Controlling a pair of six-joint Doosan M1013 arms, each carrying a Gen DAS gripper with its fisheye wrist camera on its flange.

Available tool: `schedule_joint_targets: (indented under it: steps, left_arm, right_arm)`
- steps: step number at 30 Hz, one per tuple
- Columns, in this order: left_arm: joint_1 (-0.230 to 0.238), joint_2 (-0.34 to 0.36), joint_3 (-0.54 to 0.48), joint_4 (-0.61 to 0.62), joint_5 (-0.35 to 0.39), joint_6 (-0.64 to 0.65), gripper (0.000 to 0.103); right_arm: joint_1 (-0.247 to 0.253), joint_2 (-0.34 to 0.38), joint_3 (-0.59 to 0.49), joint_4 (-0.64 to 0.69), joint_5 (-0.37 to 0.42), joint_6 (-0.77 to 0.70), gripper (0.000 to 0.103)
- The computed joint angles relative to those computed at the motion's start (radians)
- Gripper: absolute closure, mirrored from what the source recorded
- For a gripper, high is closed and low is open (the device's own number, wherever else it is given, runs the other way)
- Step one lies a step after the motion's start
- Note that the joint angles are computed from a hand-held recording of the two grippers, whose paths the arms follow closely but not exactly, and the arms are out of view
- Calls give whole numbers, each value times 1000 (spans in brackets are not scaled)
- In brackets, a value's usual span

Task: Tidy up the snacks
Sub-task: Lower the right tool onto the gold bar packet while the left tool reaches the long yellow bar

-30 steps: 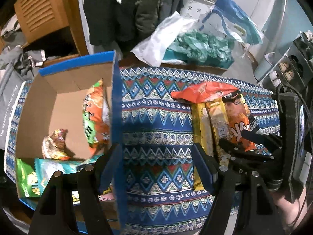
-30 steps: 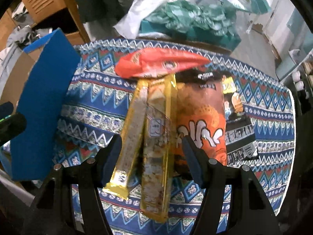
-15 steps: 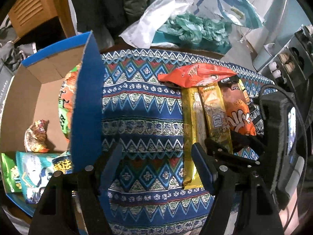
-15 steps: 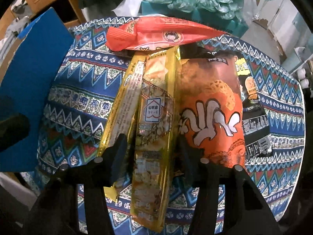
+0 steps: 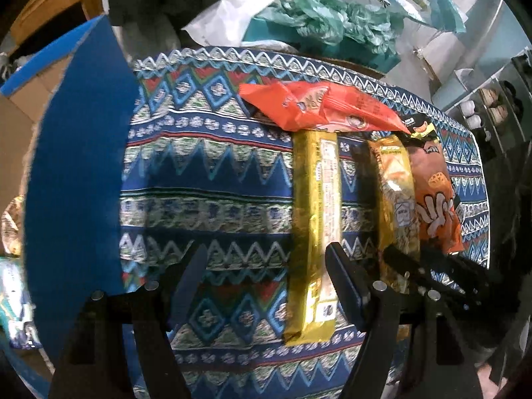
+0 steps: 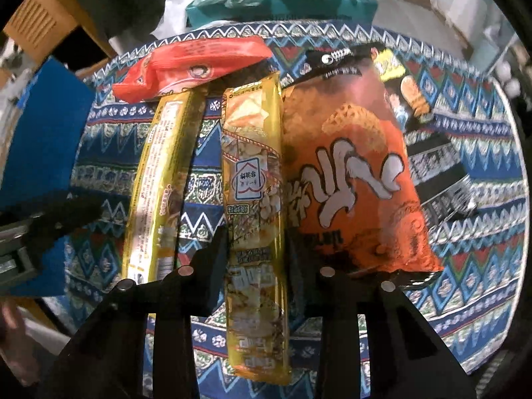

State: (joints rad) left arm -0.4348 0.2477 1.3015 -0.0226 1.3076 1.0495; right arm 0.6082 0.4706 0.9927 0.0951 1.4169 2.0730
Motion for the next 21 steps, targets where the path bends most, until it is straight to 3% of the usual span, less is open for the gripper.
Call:
schedule_joint_targets:
  steps: [4,17,18,21]
  left_arm:
    - [-9,21,-17,-2,-3,-7,22]
    - [-27,76,-49,19,-7,19,22]
    - [-27,76,-47,21,-16,21,23]
    - [-21,75,-38,-6,-36,43,46]
  right_arm:
    - [-17,-23,42,52,-36,-7,62]
    - [-13,-25,49,53,-37,-50,58]
    - [-11,-16,40,51,-35,-47,58]
    - [-9,-6,29,47,-30,-50,58]
